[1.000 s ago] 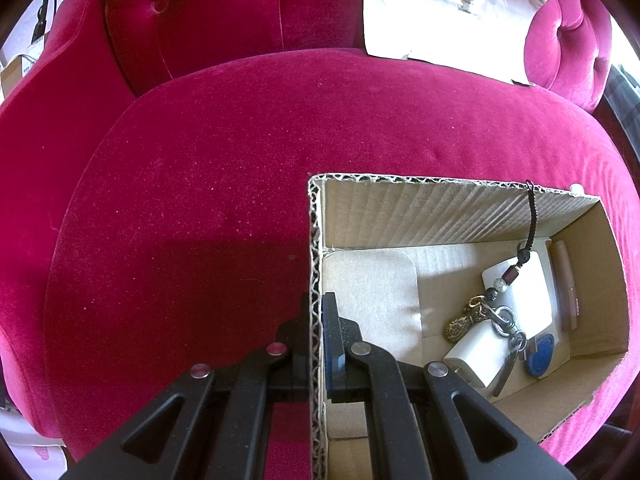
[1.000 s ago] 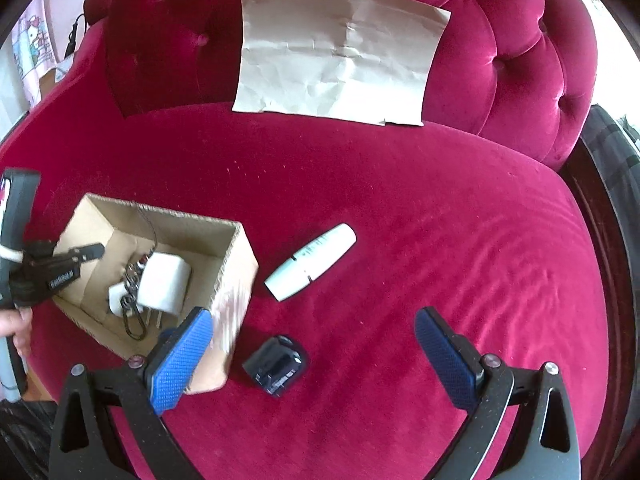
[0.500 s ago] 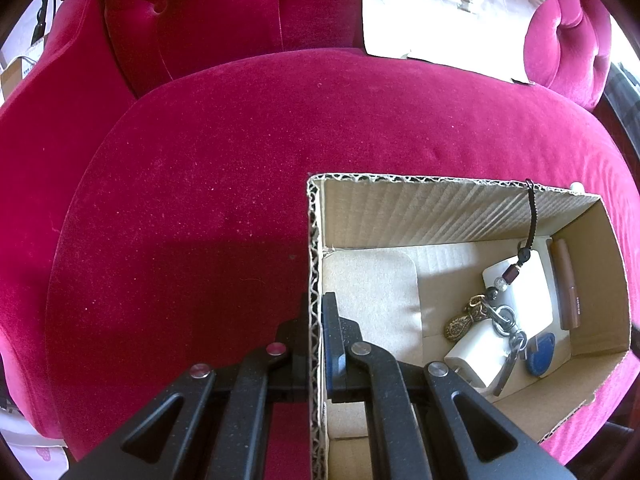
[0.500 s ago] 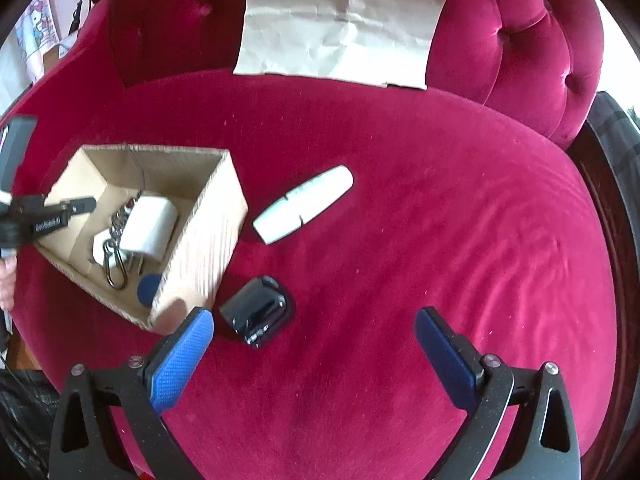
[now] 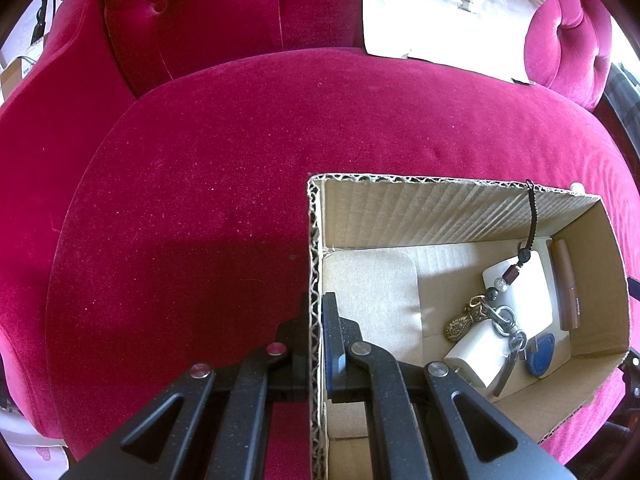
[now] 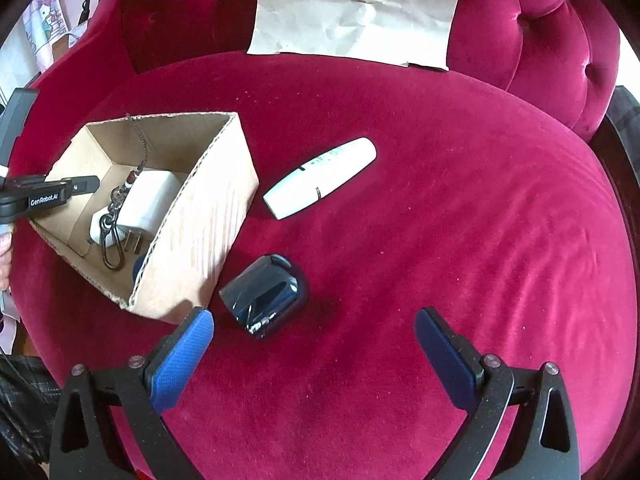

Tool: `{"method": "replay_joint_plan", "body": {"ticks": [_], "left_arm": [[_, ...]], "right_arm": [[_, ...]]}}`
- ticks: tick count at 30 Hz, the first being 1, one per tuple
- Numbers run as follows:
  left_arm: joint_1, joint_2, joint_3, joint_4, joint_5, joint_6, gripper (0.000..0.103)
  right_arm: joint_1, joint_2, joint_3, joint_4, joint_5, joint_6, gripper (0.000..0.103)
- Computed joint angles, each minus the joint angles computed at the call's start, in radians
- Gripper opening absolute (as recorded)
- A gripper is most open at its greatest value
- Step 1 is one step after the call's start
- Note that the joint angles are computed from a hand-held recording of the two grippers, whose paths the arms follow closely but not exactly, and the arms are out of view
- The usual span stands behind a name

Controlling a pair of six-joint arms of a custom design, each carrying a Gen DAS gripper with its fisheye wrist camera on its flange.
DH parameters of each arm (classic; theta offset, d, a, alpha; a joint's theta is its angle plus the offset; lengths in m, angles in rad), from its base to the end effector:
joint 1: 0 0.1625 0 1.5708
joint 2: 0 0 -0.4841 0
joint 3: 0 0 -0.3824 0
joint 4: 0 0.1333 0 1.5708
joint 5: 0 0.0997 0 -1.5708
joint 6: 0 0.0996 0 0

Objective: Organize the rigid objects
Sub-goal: 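Move the open right tool over the navy earbud case, then close the right tool on the navy earbud case, then lift the earbud case and carry it over the box with the right tool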

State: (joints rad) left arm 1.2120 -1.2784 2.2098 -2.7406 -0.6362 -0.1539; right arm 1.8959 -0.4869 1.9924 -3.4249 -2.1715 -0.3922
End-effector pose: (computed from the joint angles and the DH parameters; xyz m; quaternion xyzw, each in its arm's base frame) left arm 0.0318 -0.5230 0.2852 0.0374 0.8873 -0.2161 0.4057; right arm 0.2565 -0.5199 -0.0357 0.2822 -0.8989 0.1558 0.2968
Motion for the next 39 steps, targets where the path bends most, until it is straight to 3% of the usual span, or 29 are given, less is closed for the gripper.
{"method": "replay_joint_plan", "body": {"ticks": [8, 12, 16, 20, 39], "left_arm": [[0.001, 0.003, -0.001, -0.002, -0.001, 0.0, 0.003], [0.001, 0.006, -0.003, -0.002, 0.0, -0.001, 0.003], [0.0, 0.006, -0.003, -0.001, 0.0, -0.002, 0.003], [0.001, 0.006, -0.004, -0.002, -0.001, 0.0, 0.004], [0.002, 0.007, -0.005, -0.005, -0.001, 0.003, 0.004]], "right_arm": [[-0.019, 0.01, -0.043, 0.044, 0.033, -0.009, 0.1], [-0.024, 0.015, -0.055, 0.058, 0.04, -0.015, 0.082], [-0.027, 0.02, -0.065, 0.07, 0.061, -0.033, 0.072], [-0.022, 0.023, -0.067, 0.077, 0.077, -0.041, 0.041], [0.017, 0.01, -0.049, 0.032, 0.008, -0.005, 0.041]]}}
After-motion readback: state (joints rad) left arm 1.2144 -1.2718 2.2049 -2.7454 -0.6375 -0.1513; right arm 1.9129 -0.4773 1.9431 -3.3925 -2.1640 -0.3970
